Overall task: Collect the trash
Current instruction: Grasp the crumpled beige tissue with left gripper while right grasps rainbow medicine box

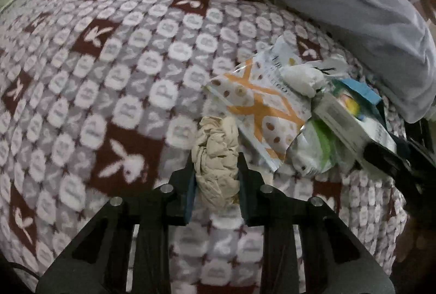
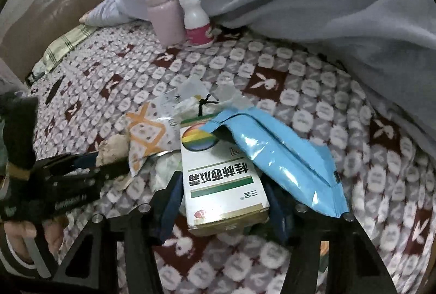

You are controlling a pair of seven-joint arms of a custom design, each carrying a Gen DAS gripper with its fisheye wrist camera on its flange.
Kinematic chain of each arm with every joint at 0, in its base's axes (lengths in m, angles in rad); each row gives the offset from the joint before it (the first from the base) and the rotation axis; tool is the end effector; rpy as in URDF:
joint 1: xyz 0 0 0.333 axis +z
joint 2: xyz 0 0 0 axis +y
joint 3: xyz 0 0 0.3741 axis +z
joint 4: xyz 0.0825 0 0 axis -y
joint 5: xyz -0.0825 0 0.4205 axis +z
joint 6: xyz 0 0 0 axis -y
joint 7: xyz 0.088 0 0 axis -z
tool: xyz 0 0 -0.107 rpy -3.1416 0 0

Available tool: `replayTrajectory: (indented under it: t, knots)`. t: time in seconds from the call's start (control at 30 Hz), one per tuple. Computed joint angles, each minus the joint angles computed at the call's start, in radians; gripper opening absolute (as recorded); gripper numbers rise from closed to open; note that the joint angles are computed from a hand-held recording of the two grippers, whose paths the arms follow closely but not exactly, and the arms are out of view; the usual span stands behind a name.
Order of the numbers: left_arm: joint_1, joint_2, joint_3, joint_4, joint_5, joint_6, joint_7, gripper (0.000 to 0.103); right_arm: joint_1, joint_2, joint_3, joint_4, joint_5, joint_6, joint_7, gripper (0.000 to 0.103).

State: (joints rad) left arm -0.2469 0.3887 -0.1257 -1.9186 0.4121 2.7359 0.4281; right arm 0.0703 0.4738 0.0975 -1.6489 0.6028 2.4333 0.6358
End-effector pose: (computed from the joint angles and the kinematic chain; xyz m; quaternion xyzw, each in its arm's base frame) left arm 0.6562 -0.2644 0.3661 -0.8225 0.5184 -0.2101 0.1032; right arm 0.7529 0.1176 0.4049 -0.8649 0.4127 -0.0378 0.2833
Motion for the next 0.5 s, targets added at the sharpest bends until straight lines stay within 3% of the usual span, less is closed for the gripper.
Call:
replayTrajectory:
  t: [0.1,0.27,0.43,0.5]
  knots:
    - [-0.02,-0.042,0.013,-0.044,0.033,0.015,-0.039,0.023,-0.046,-0.085,0.022,-0.109,0.079,-0.01,-0.095,0.054]
    - [-0.041,-0.109,-0.006,-0.1,0.076,-0.003,-0.069,0.023,-0.05,-0.234,-0.023,-0.327,0.128,0.014,-0.215,0.054]
    - [-0.052,-0.148,-0.043,-0.136,0.078,-0.024,-0.065,0.023,-0.036,-0.284,-0.075,-0.426,0.082,-0.02,-0.191,0.054]
    - [-0.063,-0.154,-0.053,-0.139,0.084,-0.045,-0.069,0.023,-0.019,-0.289,-0.083,-0.452,0.039,0.016,-0.172,0.055]
